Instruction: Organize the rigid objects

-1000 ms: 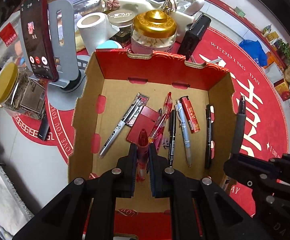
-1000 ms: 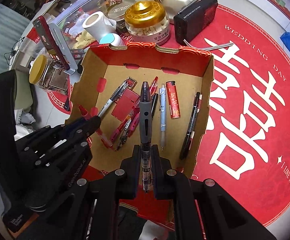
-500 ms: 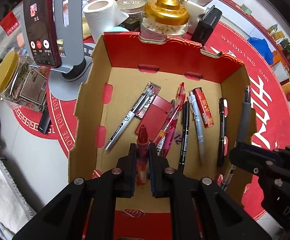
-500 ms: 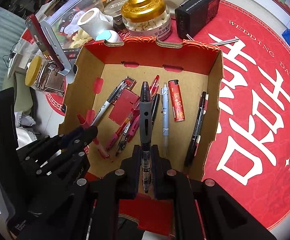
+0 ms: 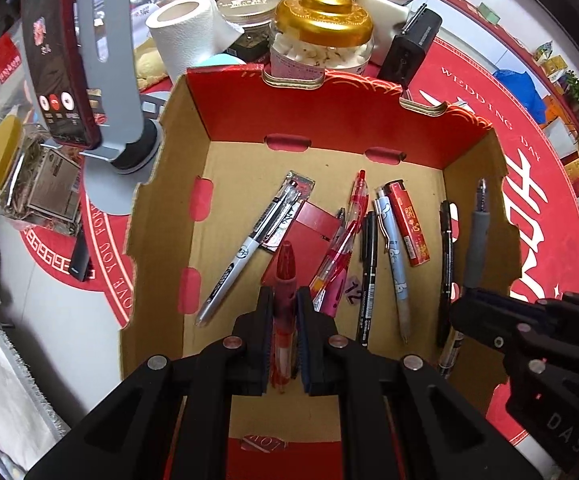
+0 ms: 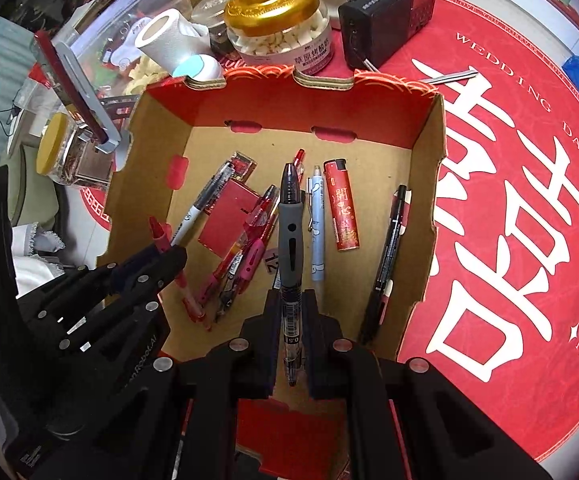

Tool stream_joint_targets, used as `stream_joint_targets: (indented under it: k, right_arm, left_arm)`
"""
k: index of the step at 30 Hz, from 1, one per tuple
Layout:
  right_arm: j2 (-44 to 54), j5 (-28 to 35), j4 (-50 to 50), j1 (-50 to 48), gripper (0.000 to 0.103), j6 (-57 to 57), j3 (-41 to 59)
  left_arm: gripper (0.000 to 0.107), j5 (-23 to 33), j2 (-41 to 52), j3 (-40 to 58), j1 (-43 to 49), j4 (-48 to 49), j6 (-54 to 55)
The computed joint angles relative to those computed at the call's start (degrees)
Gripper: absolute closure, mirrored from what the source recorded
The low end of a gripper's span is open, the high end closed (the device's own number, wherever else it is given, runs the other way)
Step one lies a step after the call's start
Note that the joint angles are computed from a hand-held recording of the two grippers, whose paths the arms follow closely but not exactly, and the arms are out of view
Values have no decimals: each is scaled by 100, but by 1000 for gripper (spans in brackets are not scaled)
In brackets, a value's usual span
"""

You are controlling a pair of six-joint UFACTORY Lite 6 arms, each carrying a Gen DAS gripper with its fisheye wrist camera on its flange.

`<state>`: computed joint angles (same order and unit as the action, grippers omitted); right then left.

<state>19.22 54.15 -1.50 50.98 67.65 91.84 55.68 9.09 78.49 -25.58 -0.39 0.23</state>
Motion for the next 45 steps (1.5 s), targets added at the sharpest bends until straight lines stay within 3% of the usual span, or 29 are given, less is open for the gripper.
stream_joint_targets:
  k: [3,4,5,7,9,10,11,13,17,23,30,33,45]
  right_arm:
    - [121,-52,116,-84,92,-169,-45]
    - [146,-55,110,-96,92,-173,-67]
    - [171,-75,119,-116,92,-198,-105]
    - [330,220,278,-177,91,-262,63]
    - [343,300,269,-192,87,-280,64]
    - [346,387,201,-182,77,-235,81]
    - [312,492,92,-163,54,-136,71]
    - [62,292,120,-178,24,-90,-173]
    - [31,639,-244,72,1,35,246]
    - [-418,399,-467,344,1,475,113]
    - [-547,902,-651,653,1,1085,278]
    - [-408,1212,-773,702,1,1245,497]
    - [-54,1313,-827,684,1,1181,965]
  left_arm:
    - [92,-156,103,-66,-24,13,18]
    - [78,-192,135,-81,-14,-21,59]
    - [55,-239,166,-100,3,-70,105]
    - [33,-402,119,-197,11,-51,98]
    - [30,-438,128,-212,19,3,109]
    - [25,-360,199,-160,-5,158,-10]
    - [24,-228,335,-54,-46,445,-240]
    - [22,49,613,181,-73,895,-582]
    - [21,-77,266,117,235,526,-193]
    - [18,-36,-283,124,-13,1108,-489]
    - [8,620,-260,401,92,797,-266]
    - [8,663,-413,201,-26,959,-383]
    - [8,763,-792,-155,12,943,-251]
